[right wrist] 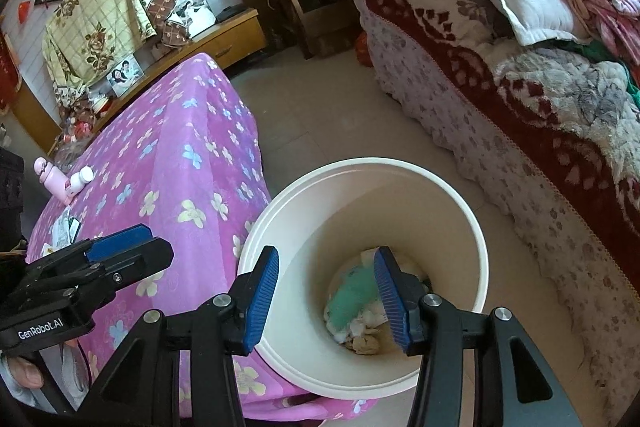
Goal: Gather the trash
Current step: 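Move both open tools back over the trash on the table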
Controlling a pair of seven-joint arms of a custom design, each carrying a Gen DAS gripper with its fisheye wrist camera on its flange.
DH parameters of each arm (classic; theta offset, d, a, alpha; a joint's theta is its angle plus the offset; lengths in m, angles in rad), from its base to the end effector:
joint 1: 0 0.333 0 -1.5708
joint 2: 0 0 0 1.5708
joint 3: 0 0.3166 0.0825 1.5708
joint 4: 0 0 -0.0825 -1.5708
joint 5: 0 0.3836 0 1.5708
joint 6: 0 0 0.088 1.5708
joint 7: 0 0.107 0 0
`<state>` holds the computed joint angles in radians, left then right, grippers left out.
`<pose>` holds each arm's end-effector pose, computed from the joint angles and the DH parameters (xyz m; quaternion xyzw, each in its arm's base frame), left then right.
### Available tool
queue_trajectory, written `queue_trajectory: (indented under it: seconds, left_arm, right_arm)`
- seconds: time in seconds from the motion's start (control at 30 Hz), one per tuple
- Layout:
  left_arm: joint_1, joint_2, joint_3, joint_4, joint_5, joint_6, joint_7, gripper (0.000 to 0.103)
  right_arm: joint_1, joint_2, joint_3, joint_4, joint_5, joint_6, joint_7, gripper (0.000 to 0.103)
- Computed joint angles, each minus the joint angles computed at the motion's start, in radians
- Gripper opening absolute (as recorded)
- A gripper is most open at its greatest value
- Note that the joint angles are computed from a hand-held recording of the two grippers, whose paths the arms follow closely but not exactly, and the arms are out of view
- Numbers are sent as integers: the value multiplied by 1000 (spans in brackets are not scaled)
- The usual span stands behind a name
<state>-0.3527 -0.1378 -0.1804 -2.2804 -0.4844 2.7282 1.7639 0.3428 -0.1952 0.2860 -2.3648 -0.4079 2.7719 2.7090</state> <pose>0.4691 -0.2595 0.4748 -0.5459 0.7759 -0.3129 0.0452 0.4038 0.3207 0.4651 -0.6141 0.7214 -0.1232 0.2955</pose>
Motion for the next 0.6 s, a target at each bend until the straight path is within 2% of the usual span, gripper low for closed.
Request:
queue_trajectory:
  seconds: [0.43, 0.6]
  left_arm:
    - [21, -104, 33, -101, 131, 33, -116, 58]
    - [34, -156, 65, -149, 179, 43, -154, 58]
  right_arm:
    - [61, 74, -3, 90, -19, -19, -9, 48]
    - [112, 132, -18, 159, -24, -33, -29, 53]
